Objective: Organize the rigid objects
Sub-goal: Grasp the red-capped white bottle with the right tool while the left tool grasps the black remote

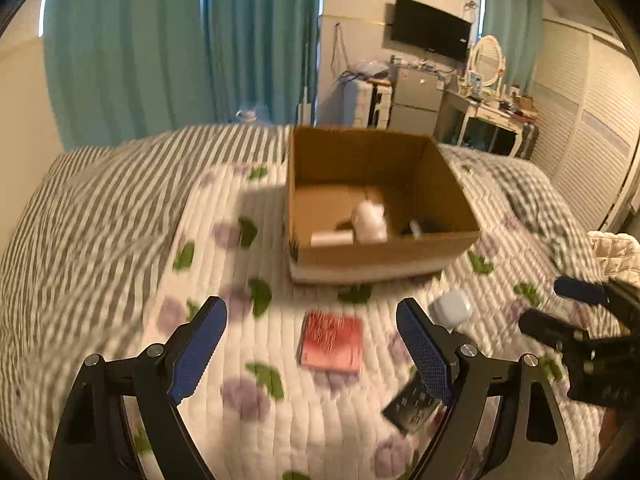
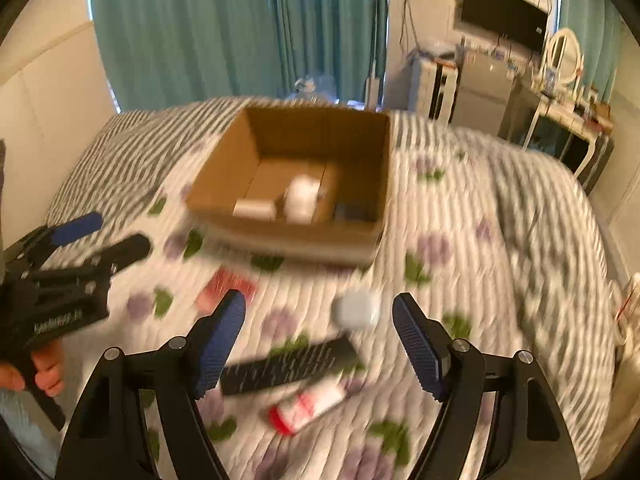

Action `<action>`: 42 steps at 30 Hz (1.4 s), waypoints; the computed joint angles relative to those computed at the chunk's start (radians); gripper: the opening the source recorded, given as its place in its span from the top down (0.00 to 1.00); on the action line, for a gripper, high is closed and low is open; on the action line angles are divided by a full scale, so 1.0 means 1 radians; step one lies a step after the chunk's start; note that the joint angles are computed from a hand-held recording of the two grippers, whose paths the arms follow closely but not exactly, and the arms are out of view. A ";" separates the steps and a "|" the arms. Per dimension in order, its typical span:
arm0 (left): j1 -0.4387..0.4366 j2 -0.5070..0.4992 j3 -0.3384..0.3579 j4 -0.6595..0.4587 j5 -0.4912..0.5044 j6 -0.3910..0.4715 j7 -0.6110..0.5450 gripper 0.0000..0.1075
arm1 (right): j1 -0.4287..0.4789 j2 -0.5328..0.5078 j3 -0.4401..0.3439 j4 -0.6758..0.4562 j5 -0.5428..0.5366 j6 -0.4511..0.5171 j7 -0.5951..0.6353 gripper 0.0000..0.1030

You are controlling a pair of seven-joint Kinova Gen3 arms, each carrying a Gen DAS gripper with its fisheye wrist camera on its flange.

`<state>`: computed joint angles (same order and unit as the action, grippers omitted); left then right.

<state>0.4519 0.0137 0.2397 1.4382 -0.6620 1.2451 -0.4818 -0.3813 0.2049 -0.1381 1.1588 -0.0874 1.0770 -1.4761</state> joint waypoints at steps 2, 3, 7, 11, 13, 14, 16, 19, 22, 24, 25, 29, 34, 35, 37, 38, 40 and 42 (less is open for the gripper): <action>0.002 -0.017 0.003 0.040 0.022 -0.015 0.025 0.17 | 0.003 -0.031 -0.006 0.084 -0.010 -0.030 0.007 0.26; 0.003 -0.020 0.008 0.059 0.034 -0.013 0.040 0.17 | 0.007 -0.036 -0.010 0.108 -0.022 -0.030 0.022 0.26; 0.006 -0.027 0.020 0.113 0.056 -0.009 0.066 0.17 | -0.021 -0.015 -0.029 0.166 0.006 -0.007 0.077 0.26; 0.002 -0.035 0.026 0.150 0.074 -0.008 0.075 0.17 | -0.044 0.055 -0.036 0.137 0.052 0.076 0.174 0.26; 0.000 -0.033 0.029 0.155 0.074 -0.003 0.078 0.17 | -0.069 0.067 -0.020 0.134 0.093 0.088 0.194 0.26; -0.001 -0.033 0.029 0.159 0.078 -0.005 0.077 0.17 | -0.088 0.074 -0.004 0.134 0.118 0.087 0.218 0.26; -0.005 -0.035 0.025 0.166 0.093 -0.014 0.072 0.17 | -0.071 0.105 -0.019 0.102 0.118 0.126 0.238 0.25; -0.009 -0.031 0.025 0.168 0.112 -0.018 0.065 0.17 | -0.053 0.126 -0.017 0.095 0.080 0.141 0.281 0.20; -0.002 -0.015 0.028 0.155 0.124 -0.002 0.061 0.17 | -0.049 0.137 -0.017 0.089 0.065 0.143 0.308 0.16; 0.010 -0.005 0.031 0.149 0.124 0.008 0.061 0.17 | -0.059 0.141 -0.012 0.091 0.075 0.137 0.308 0.16; 0.016 -0.001 0.031 0.147 0.124 0.011 0.065 0.17 | -0.068 0.144 -0.010 0.091 0.092 0.133 0.303 0.16; 0.040 0.018 0.027 0.135 0.129 0.029 0.096 0.17 | -0.121 0.198 0.005 0.055 0.169 0.164 0.282 0.16; 0.067 0.043 0.018 0.108 0.126 0.053 0.100 0.17 | -0.116 0.183 0.003 0.076 0.163 0.139 0.293 0.22; 0.071 0.048 0.016 0.102 0.127 0.052 0.093 0.17 | -0.114 0.165 0.001 0.091 0.163 0.123 0.293 0.22; 0.078 0.065 0.011 0.083 0.132 0.054 0.072 0.17 | -0.103 0.133 -0.003 0.113 0.153 0.096 0.304 0.22; 0.082 0.074 0.008 0.073 0.133 0.053 0.063 0.17 | -0.098 0.114 -0.004 0.121 0.151 0.083 0.308 0.22; 0.087 0.099 -0.002 0.047 0.142 0.051 0.036 0.17 | -0.088 0.086 -0.003 0.129 0.150 0.058 0.311 0.22; 0.098 0.129 -0.013 0.017 0.143 0.053 0.015 0.17 | -0.069 0.079 0.002 0.109 0.142 0.061 0.320 0.22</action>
